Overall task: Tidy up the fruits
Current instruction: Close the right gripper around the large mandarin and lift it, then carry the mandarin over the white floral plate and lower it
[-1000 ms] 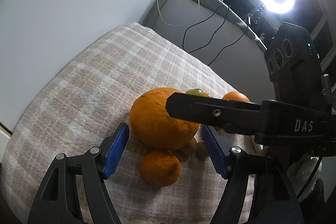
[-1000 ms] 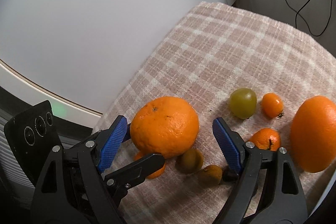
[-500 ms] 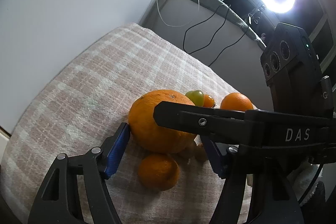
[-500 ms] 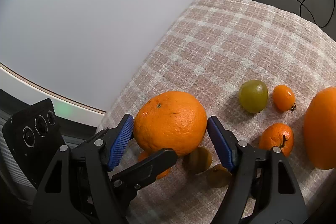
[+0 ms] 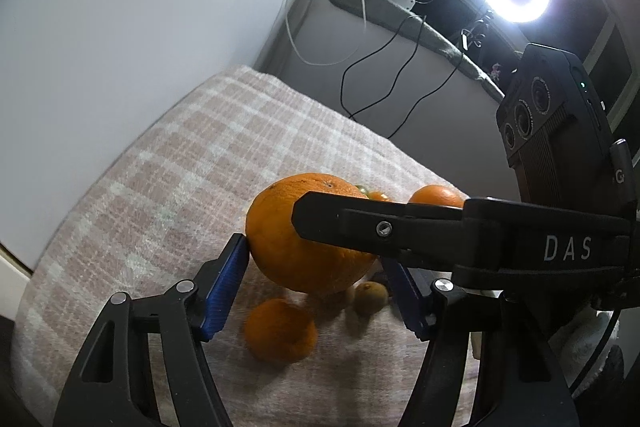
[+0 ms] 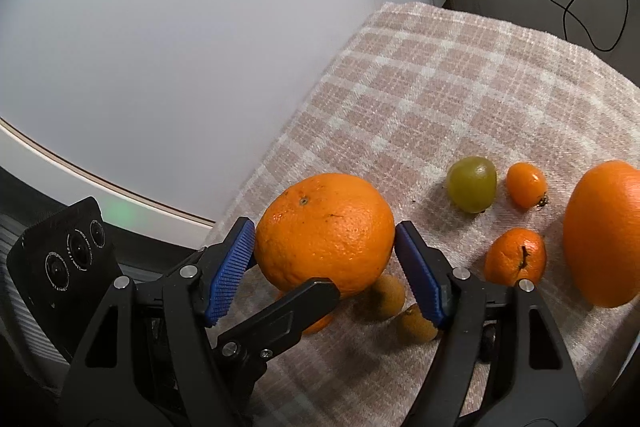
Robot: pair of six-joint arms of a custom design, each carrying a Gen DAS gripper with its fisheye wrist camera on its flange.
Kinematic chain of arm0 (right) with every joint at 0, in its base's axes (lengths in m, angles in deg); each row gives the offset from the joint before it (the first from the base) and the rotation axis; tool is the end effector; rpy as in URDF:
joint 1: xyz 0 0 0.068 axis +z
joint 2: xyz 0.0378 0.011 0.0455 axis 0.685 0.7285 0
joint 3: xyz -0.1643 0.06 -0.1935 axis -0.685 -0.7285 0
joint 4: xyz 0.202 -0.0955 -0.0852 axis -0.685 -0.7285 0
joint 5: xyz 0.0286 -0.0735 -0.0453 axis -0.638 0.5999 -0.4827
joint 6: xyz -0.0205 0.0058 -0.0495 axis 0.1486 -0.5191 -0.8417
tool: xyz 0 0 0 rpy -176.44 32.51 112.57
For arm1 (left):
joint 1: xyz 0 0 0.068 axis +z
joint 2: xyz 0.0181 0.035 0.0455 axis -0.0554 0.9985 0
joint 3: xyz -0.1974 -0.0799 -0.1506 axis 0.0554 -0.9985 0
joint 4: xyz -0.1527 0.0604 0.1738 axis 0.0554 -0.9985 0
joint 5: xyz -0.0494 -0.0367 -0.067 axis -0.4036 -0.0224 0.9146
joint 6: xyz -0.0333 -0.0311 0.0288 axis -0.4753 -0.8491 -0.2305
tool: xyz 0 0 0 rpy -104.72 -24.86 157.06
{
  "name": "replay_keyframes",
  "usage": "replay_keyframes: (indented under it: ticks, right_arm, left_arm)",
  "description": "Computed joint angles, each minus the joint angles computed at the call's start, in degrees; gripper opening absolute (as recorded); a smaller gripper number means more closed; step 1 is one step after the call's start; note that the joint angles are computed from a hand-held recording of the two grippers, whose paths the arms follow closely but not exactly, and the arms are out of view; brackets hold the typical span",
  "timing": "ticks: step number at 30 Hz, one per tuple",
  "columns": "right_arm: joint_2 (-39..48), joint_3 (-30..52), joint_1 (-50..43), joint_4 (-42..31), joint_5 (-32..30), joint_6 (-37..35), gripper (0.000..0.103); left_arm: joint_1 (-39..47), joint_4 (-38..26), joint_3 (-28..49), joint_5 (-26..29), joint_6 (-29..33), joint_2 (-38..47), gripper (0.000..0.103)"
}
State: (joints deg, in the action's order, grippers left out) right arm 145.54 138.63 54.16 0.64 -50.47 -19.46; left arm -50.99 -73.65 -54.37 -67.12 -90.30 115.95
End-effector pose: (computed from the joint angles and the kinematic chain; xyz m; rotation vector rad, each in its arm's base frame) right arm 0.2747 0.0734 0.1584 -0.3834 2.6624 0.8852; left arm 0.1614 -0.1672 0.1442 -0.0729 2.3318 -0.6241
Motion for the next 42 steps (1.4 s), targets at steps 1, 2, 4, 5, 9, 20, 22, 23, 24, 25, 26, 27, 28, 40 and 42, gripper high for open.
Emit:
replay_keyframes:
  ticks: [1, 2, 4, 5, 9, 20, 22, 23, 24, 25, 26, 27, 28, 40, 42]
  right_arm:
    - [-0.64, -0.13, -0.23, -0.29, -0.15, -0.12, 0.076]
    - [-1.48, -0.37, -0.53, -0.67, -0.31, -0.28, 0.076]
    - [-3.17, -0.8, -1.21, -1.58, -0.71, -0.63, 0.076]
    - [-4.14, -1.07, -1.76, -2.12, -1.0, -0.99, 0.076]
    - [-8.22, -2.33, -4.32, -4.84, -1.85, -2.92, 0.076]
    - [-14.48, -1.77, -17.77, -16.62, -6.32, -13.52, 0.076]
    - [-14.1, -1.44, -19.82, -17.4, -6.72, -15.1, 0.076]
    - [-14.28, -1.08, -21.45, -18.77, -7.07, -16.55, 0.076]
    - [-14.29, -0.61, -23.29, -20.24, -7.46, -18.26, 0.076]
    - [-14.15, -0.08, -24.67, -21.37, -7.74, -19.5, 0.076]
    - [-13.93, 0.48, -26.89, -23.0, -8.12, -21.51, 0.076]
    - [-13.64, 0.96, -28.57, -24.24, -8.42, -23.1, 0.076]
    - [-13.26, 1.52, -30.45, -25.57, -8.76, -24.81, 0.076]
    - [-4.14, 9.72, -50.82, -38.32, -9.82, -43.99, 0.076]
    - [-2.15, 11.21, -53.44, -39.32, -9.43, -46.01, 0.076]
  left_arm:
    - [-0.39, -0.62, 0.35, -0.37, 0.06, -0.43, 0.067]
    - [-0.78, -1.17, 0.68, -0.73, 0.02, -0.8, 0.067]
    - [-1.79, -2.35, 1.47, -1.65, 0.04, -1.5, 0.067]
    - [-2.29, -2.74, 1.94, -2.07, 0.0, -1.56, 0.067]
    - [-4.71, -4.43, 4.38, -3.95, -0.06, -1.17, 0.067]
    - [-10.97, -6.58, 14.29, -6.76, 0.42, 6.26, 0.067]
    - [-12.05, -6.57, 16.39, -6.95, 0.6, 8.29, 0.067]
    - [-12.58, -6.5, 17.3, -7.04, 0.67, 9.23, 0.068]
    - [-13.06, -6.41, 18.35, -7.05, 0.82, 10.34, 0.068]
    - [-13.5, -6.43, 19.57, -6.96, 0.99, 11.54, 0.068]
    - [-13.92, -6.51, 20.69, -6.93, 1.08, 12.59, 0.068]
    - [-14.35, -6.74, 21.96, -6.92, 1.26, 13.66, 0.068]
    - [-14.78, -6.95, 23.37, -6.84, 1.5, 14.88, 0.068]
    - [-18.26, -9.76, 40.09, -3.9, 3.55, 29.2, 0.068]
    - [-18.32, -10.19, 42.84, -2.78, 3.99, 31.6, 0.068]
